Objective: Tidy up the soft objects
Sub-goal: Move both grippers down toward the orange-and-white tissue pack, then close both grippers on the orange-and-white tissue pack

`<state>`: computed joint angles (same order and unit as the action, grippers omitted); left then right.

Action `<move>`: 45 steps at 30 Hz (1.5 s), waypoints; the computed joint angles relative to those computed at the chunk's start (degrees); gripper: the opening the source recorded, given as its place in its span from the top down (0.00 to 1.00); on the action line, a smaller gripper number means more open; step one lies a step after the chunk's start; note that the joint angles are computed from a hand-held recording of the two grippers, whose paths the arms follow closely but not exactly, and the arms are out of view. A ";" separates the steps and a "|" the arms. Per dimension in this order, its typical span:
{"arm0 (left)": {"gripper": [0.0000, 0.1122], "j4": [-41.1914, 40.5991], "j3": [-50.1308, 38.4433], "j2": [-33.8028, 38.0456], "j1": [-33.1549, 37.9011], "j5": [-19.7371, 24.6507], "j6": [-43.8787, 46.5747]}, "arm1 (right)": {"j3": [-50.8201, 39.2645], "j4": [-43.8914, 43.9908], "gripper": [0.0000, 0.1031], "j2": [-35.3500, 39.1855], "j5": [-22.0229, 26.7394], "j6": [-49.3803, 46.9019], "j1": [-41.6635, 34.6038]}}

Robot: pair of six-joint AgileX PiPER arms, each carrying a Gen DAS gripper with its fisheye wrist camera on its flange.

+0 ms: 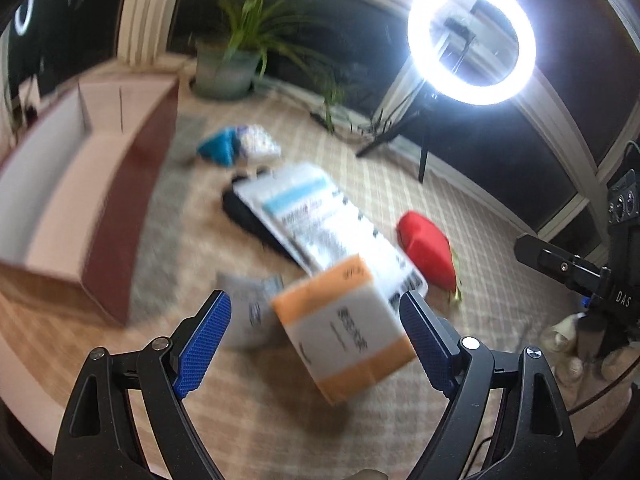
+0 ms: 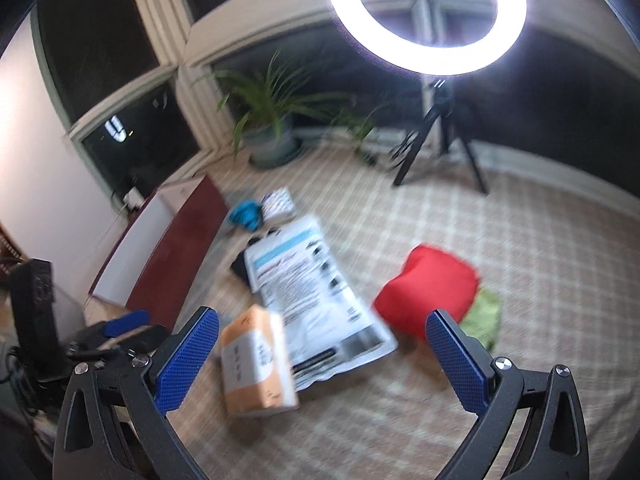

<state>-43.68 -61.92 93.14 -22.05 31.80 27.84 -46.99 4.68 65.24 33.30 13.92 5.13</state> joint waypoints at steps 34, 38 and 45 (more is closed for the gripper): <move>0.25 -26.82 2.92 14.05 1.43 7.87 19.06 | -11.18 25.65 0.61 28.80 10.90 -26.71 1.35; 0.27 -28.17 1.91 15.46 1.63 9.93 20.71 | -11.48 25.33 0.62 29.64 10.86 -26.17 1.59; 0.34 -29.33 0.20 17.45 1.66 12.05 22.00 | -11.99 25.20 0.65 30.82 11.07 -26.06 1.32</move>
